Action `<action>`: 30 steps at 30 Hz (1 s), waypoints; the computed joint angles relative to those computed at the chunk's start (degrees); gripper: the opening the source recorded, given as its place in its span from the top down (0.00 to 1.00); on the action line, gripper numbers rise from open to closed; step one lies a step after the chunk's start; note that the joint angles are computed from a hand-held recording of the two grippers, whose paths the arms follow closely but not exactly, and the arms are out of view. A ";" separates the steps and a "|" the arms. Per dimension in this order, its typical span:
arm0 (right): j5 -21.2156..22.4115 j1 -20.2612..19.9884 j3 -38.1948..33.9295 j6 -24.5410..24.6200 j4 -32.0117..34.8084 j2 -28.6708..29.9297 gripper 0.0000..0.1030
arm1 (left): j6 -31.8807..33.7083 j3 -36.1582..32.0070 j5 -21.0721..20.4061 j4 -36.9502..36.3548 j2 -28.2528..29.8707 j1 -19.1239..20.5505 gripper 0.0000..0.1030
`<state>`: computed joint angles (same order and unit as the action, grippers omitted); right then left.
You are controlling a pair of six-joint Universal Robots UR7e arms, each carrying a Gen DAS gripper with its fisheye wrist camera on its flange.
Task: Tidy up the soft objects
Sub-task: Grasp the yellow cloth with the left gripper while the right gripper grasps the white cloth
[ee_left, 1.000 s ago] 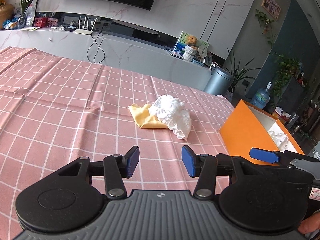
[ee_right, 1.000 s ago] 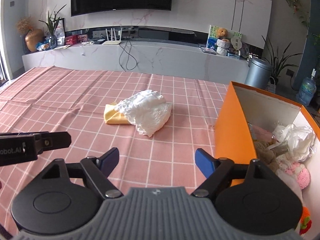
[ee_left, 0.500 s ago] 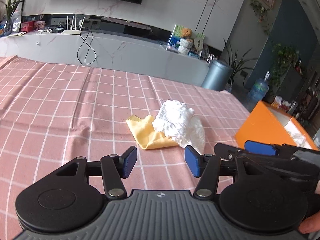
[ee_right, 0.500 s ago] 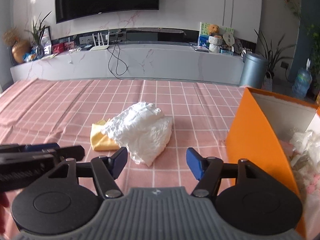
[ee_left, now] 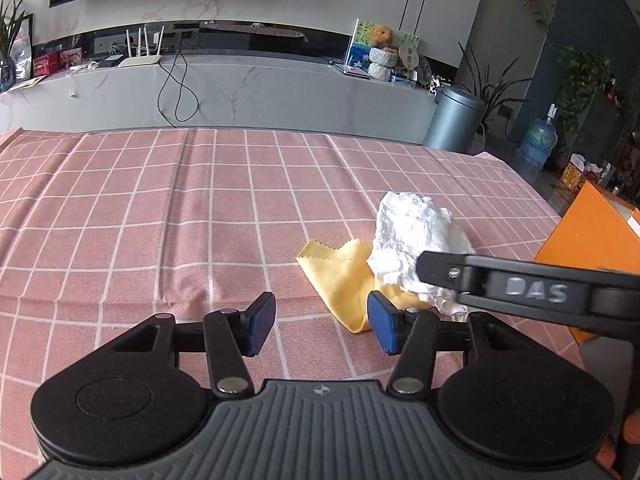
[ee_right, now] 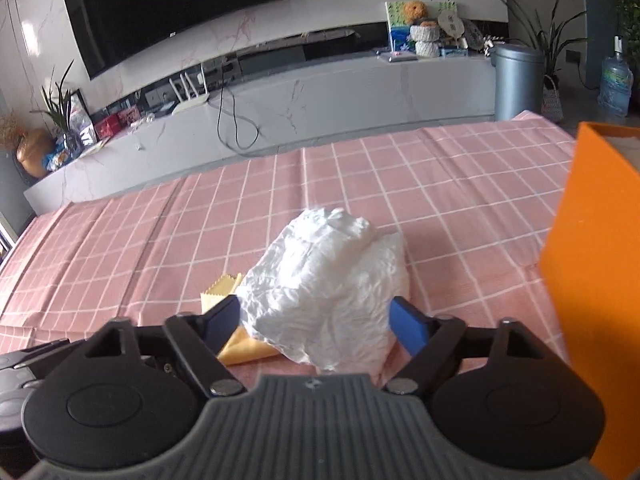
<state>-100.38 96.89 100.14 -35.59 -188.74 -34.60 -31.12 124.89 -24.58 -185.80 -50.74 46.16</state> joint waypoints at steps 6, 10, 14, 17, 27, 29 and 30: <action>4.35 -1.59 1.36 0.83 2.36 -1.73 0.85 | 5.15 -0.53 -2.19 -4.68 1.30 0.43 0.38; 4.76 -1.95 4.23 -0.44 -2.48 -3.75 0.87 | 9.81 -1.59 -3.75 -7.85 2.71 0.55 0.27; 2.40 -2.37 5.34 -1.50 -6.41 -4.52 0.87 | 13.34 -3.40 -5.37 -8.19 3.88 1.13 0.21; 1.27 -2.96 5.23 -1.66 -5.10 -4.77 0.87 | 12.81 -5.54 -4.35 -4.92 4.90 1.80 0.20; 0.47 -3.39 7.42 -7.37 -9.98 -4.43 0.74 | 13.41 -9.35 -1.31 -4.43 8.65 2.85 0.43; 0.25 -3.00 7.37 -8.91 -13.28 -3.63 0.49 | 14.08 -10.04 0.29 -3.68 9.55 2.43 0.54; 0.53 -2.93 7.31 -9.75 -14.31 -3.33 0.43 | 14.40 -10.17 0.72 -3.64 9.84 2.25 0.62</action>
<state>-99.85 93.96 107.45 -45.34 -203.04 -37.93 -16.72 114.72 -23.86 -189.45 -40.90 48.40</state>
